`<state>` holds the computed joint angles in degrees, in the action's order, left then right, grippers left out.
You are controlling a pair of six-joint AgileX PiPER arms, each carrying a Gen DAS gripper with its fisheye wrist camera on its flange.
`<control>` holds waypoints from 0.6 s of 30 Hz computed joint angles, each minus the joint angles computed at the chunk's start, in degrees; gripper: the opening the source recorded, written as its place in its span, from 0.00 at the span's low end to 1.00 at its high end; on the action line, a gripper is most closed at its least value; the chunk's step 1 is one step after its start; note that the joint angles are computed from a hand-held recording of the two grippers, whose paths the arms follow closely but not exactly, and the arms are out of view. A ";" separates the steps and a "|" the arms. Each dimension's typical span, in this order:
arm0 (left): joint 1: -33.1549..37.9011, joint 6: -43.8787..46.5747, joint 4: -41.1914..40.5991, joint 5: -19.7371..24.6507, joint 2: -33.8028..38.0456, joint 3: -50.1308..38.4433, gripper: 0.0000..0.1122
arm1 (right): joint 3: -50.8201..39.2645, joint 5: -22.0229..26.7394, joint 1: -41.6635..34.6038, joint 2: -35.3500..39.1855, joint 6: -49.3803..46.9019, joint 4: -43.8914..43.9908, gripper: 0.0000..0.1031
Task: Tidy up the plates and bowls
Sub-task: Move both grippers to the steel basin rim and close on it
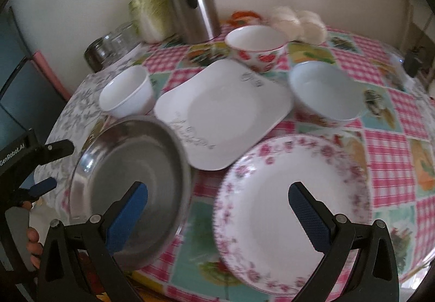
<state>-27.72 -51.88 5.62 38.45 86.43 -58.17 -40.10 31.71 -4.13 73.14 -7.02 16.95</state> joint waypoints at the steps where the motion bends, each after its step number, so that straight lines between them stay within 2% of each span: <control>1: 0.75 2.27 -1.60 0.77 0.60 -0.63 0.92 | -0.26 -0.11 0.49 0.88 -0.34 0.55 1.00; 3: 1.38 3.21 -1.23 2.13 1.23 -1.31 0.92 | -0.47 -0.45 1.54 2.21 -0.66 1.57 0.99; 5: 1.86 2.67 -0.54 3.16 1.67 -1.34 0.91 | -0.63 -0.29 1.61 3.03 -2.25 3.31 0.93; 6: 2.45 2.82 -0.98 3.53 1.89 -1.18 0.89 | -0.71 -0.19 1.67 3.50 -3.58 4.75 0.89; 7: 2.98 3.21 -1.49 3.61 2.03 -0.91 0.81 | -0.74 0.04 1.45 3.74 -4.61 5.69 0.85; 9: 4.09 4.09 -2.62 4.50 2.85 -0.82 0.74 | -1.23 0.42 1.39 4.98 -6.52 7.56 0.78; 11: 5.01 5.71 -4.23 4.45 3.60 -0.41 0.72 | -1.56 0.59 1.42 6.35 -8.18 9.20 0.73; 14: 5.99 7.80 -6.18 4.03 4.00 0.23 0.69 | -2.09 0.78 1.63 8.58 -10.14 11.11 0.58; 16: 6.17 7.78 -6.21 3.66 3.82 0.64 0.68 | -2.82 1.37 1.69 10.09 -11.08 11.97 0.42; 18: 6.49 7.73 -6.22 3.31 3.92 0.89 0.66 | -3.50 1.53 1.99 11.52 -10.99 11.94 0.35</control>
